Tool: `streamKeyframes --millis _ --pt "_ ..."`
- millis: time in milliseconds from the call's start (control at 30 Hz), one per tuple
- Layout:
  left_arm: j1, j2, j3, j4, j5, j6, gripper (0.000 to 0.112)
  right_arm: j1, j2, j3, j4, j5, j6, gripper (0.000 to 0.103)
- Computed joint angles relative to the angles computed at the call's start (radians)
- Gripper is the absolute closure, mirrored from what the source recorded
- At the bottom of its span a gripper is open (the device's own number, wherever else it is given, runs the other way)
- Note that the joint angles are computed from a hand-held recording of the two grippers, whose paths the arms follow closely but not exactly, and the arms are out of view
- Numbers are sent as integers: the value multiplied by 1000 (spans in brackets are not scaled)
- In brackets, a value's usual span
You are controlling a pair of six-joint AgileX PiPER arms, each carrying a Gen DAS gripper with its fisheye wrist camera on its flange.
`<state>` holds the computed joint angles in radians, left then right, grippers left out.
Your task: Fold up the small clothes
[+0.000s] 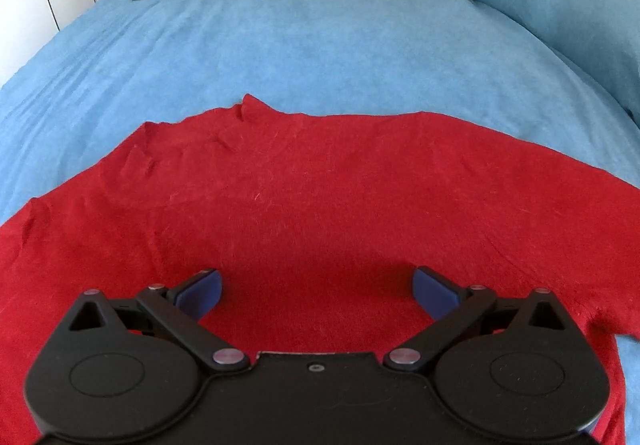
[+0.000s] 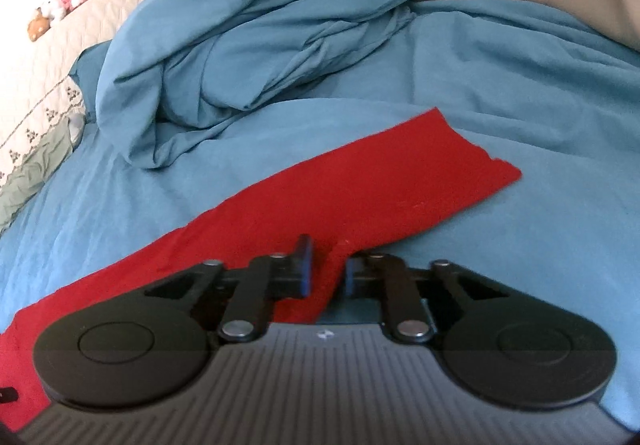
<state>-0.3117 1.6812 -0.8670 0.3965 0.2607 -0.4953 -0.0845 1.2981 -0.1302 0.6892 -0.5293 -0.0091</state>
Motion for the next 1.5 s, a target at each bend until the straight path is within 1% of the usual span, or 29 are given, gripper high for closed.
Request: streamKeyframes --millis 33,100,167,267,300,367,433,533,567,600,700,767,833,867,933,967,1033,1067,1100,1133,1167,1200,1267,1300,1333,1367,1400,1433,1500 --pt "6 4 -7 -36 4 37 9 32 -6 -10 66 -1 -54 83" --pt "5 19 -30 -66 19 68 9 88 -39 -31 162 6 -147 83" --pt "7 24 -42 -85 29 93 9 133 -95 -55 197 49 -207 83" --pt "25 19 -54 -187 48 201 9 307 -152 -124 380 51 -382 83" --pt "34 12 -57 -225 56 239 9 394 -144 -171 462 31 -464 83" --pt "73 -15 -57 -315 79 322 9 549 -92 -273 555 -27 -567 83" --pt "116 -70 -30 -308 97 321 9 674 -7 -405 573 -52 -630 83" --pt "224 -176 67 -308 25 416 9 810 150 -607 529 -38 -699 83" --pt "268 -201 91 -304 9 453 9 842 214 -675 511 -17 -710 83" --pt "316 -216 104 -340 4 527 9 870 285 -742 487 3 -712 83" --pt "479 -241 136 -582 6 827 9 945 514 -934 473 67 -732 84" --pt "573 -251 153 -763 14 1027 9 986 654 -1050 547 112 -797 84" --pt "644 -241 163 -923 23 1227 9 1029 769 -1149 677 133 -916 84" --pt "672 -231 163 -983 28 1306 9 1045 808 -1180 724 134 -958 84" --pt "704 -220 160 -1048 47 1393 9 1078 876 -1234 819 120 -1052 84" --pt "717 -216 155 -1079 60 1431 9 1088 893 -1242 835 127 -1076 83" --pt "727 -225 156 -1126 79 1488 9 1106 912 -1248 861 116 -1130 78" --pt "753 -231 158 -1165 94 1548 9 1119 918 -1252 891 92 -1164 69" --pt "759 -239 161 -1177 98 1568 9 1124 926 -1266 906 95 -1183 60" --pt "758 -250 159 -1176 109 1571 9 1125 911 -1244 885 111 -1162 37" --pt "761 -261 160 -1189 121 1588 9 1124 883 -1212 855 117 -1139 22" --pt "765 -275 159 -1218 142 1620 9 1135 877 -1208 846 99 -1146 19" --pt "767 -298 156 -1267 188 1690 9 1160 823 -1142 833 47 -1169 18" --pt "756 -309 156 -1271 204 1712 9 1168 789 -1114 878 39 -1221 18" --pt "728 -318 156 -1254 216 1725 9 1159 750 -1087 926 53 -1270 18" --pt "695 -321 161 -1247 206 1736 9 1162 706 -1043 949 60 -1278 15" --pt "648 -328 177 -1240 173 1741 9 1175 661 -987 944 45 -1247 12" --pt "601 -321 184 -1211 147 1721 9 1188 631 -951 949 14 -1232 6" --pt "517 -288 198 -1172 87 1691 11 1227 597 -872 916 -78 -1151 5"
